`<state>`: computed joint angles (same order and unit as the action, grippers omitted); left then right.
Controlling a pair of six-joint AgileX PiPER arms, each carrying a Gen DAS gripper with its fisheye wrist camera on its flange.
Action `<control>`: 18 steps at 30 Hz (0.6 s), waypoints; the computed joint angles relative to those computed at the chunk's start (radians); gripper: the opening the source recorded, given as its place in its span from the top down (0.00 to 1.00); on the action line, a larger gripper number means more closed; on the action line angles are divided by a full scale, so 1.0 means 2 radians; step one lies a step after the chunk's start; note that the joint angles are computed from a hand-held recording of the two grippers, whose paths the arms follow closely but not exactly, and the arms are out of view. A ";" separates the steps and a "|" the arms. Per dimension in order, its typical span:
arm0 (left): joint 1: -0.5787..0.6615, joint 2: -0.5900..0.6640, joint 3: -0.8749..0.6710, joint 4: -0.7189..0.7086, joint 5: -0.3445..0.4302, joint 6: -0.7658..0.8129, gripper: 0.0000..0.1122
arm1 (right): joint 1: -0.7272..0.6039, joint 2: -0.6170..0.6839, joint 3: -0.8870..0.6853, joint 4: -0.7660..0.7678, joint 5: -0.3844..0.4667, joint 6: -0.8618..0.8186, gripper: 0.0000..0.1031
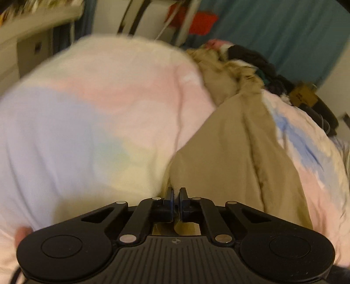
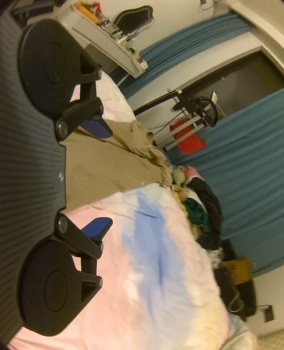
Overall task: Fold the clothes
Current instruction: 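Grasp the hem with both grippers and fold it up toward the collar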
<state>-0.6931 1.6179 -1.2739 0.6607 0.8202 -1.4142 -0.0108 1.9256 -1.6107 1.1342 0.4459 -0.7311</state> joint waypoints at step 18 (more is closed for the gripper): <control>-0.100 0.142 -0.187 -0.063 -0.019 0.206 0.78 | -0.037 0.093 -0.133 -0.055 0.182 0.117 0.21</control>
<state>-0.8924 1.9027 -1.6485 0.5341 0.7812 -1.0022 -0.0853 2.1106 -1.8775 1.0234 0.8106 -0.4967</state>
